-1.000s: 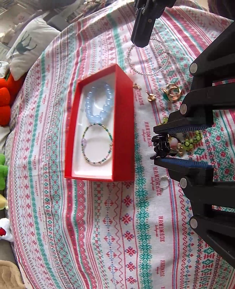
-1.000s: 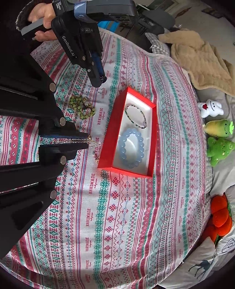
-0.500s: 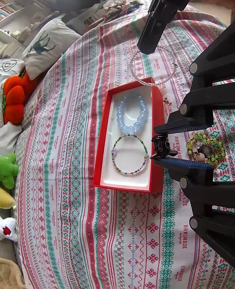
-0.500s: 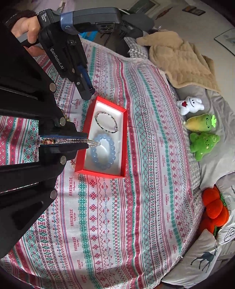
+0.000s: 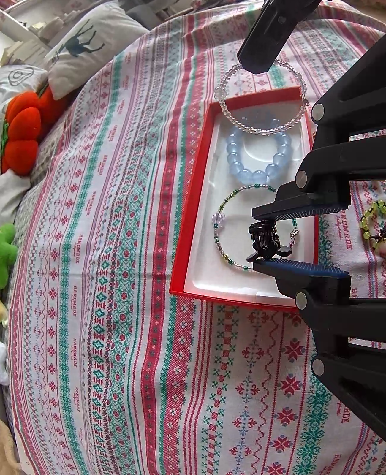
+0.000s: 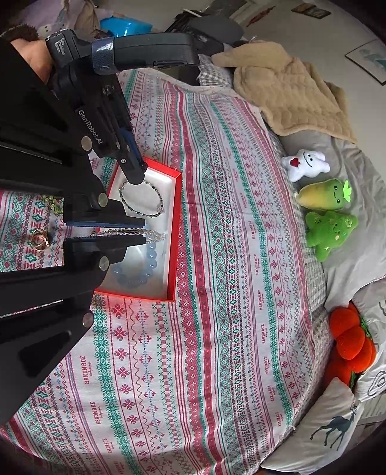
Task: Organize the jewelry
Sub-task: 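Carry the clip and bangle into the red box and open both tools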
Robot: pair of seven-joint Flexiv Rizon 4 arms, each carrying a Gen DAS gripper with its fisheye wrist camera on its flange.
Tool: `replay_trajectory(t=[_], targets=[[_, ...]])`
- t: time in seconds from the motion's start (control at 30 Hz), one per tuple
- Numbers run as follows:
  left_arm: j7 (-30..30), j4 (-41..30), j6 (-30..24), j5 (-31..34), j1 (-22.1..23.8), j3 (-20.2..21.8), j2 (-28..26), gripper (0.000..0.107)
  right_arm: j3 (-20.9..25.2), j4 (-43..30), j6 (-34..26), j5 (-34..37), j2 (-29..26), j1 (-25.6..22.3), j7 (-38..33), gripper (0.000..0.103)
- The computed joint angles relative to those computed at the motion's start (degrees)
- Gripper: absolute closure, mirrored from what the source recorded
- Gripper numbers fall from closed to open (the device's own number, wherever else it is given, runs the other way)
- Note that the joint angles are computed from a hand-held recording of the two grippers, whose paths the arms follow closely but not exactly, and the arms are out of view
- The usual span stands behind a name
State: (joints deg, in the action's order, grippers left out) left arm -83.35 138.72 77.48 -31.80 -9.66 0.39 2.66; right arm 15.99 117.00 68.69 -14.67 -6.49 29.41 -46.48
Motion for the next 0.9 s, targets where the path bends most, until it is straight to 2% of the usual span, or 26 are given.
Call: replay_trajectory(t=[0.17,0.27,0.37,0.43,0.5,0.7,0.9], targets=[[-0.1,-0.5,0.6,0.0,0.6,-0.2,-1.9,0.086,-0.3,-1.4,-0.3,0.0,-2.1,0.3,0.0,0.099],[-2.2,-1.0,0.0,2.7,1.2,-0.2,-2.0,0.086,-0.5,-1.7,-0.1,-0.4,-2.6,0.5,0.2,0.099],[-2.3,-0.9,-0.3,4.0,1.3,-0.2,-1.1,0.084,-0.5,-1.9,-0.3,-0.6,-2.9,0.7,0.0,0.099],[-3.5,-0.8,-0.8,6.1,1.5,0.0,-0.1,0.077,-0.4,-2.0,-0.3,-0.5,-3.1,0.7,-0.4,0.099],[-3.4,-0.3,-0.7,6.1,1.5,0.3,0.8,0.073,-0.3,-1.9,0.1,-0.3,-3.1,0.7,-0.6,0.099],[-7.9,-0.2,-1.8,13.7,3.4,1.0,2.7,0.073,0.9,-2.5,2.3,3.2,-3.9,0.4,-3.6,0.099],[-7.3,0.3,-2.3,13.4,3.1,1.3,3.4,0.073,-1.4,-2.1,0.7,-0.3,-4.7,1.4,-0.7,0.099]])
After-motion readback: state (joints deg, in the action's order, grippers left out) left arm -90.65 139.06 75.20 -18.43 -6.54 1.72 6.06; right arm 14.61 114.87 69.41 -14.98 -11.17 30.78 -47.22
